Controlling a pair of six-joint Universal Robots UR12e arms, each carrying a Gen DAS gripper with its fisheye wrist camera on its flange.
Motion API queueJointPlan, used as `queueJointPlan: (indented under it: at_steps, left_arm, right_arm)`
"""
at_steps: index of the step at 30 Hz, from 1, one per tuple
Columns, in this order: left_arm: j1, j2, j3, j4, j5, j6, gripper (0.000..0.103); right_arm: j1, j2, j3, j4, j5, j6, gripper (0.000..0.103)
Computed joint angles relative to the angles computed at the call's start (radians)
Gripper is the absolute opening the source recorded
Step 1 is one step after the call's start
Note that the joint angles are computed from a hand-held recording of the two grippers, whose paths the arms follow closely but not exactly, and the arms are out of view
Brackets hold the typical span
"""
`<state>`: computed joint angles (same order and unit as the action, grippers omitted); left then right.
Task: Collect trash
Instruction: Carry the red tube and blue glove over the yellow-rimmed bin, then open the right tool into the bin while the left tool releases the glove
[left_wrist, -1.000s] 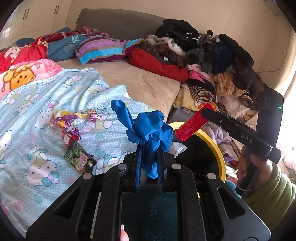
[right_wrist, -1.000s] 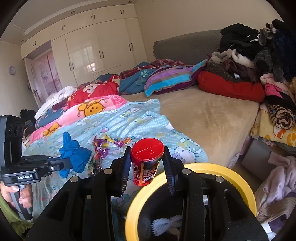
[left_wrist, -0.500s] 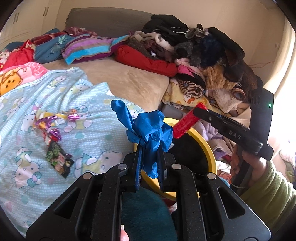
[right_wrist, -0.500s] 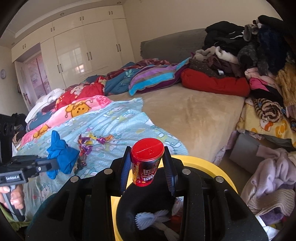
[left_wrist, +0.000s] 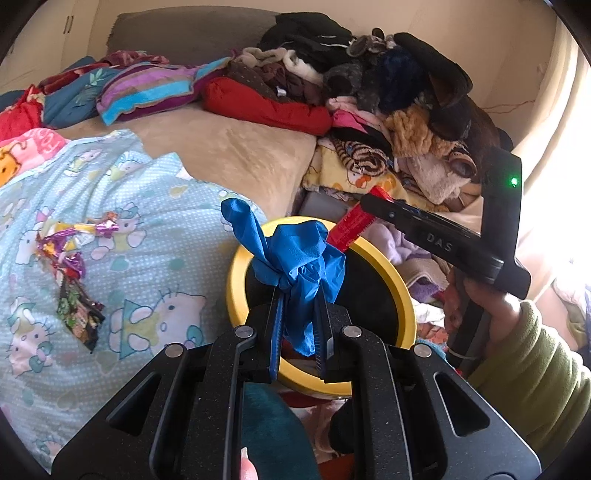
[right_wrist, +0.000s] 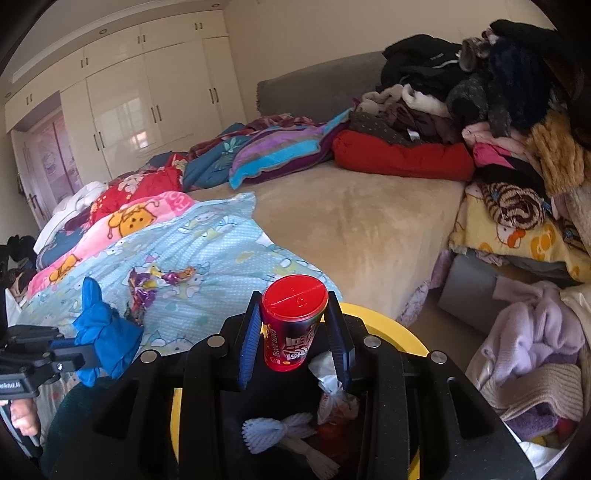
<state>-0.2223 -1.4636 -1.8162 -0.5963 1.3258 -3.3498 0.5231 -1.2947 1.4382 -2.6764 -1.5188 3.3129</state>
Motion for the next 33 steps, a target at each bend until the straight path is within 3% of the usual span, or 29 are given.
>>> queueJointPlan:
  at_steps: [11, 20, 21, 22, 24, 26, 28, 33]
  left_arm:
    - [-0.029, -0.035, 0.023, -0.054, -0.021, 0.013, 0.009]
    - [-0.059, -0.082, 0.062, -0.101, 0.010, 0.048, 0.011]
    - [-0.062, -0.087, 0.067, -0.105, 0.018, 0.055, 0.020]
    - [-0.070, -0.094, 0.074, -0.105, 0.037, 0.067, 0.037]
    - [-0.076, -0.097, 0.074, -0.094, 0.061, 0.067, 0.060]
    - [-0.076, -0.092, 0.066, -0.069, 0.068, 0.059, 0.073]
    - [-0.077, -0.084, 0.058, -0.048, 0.092, 0.050, 0.092]
    - [-0.073, -0.064, 0.042, -0.006, 0.154, 0.016, 0.092]
  right_arm:
    - [-0.025, -0.009, 0.025, 0.043, -0.014, 0.046, 0.032]
    - [-0.033, -0.011, 0.027, 0.093, -0.043, 0.061, 0.035]
    - [-0.036, -0.013, 0.030, 0.087, -0.039, 0.073, 0.046]
    - [-0.038, -0.017, 0.037, 0.067, -0.040, 0.089, 0.058]
    - [-0.039, -0.021, 0.043, 0.045, -0.050, 0.103, 0.066]
    - [-0.041, -0.024, 0.043, 0.038, -0.054, 0.105, 0.068]
    - [-0.039, -0.025, 0.044, 0.025, -0.067, 0.103, 0.073]
    - [-0.036, -0.023, 0.038, 0.011, -0.062, 0.109, 0.074]
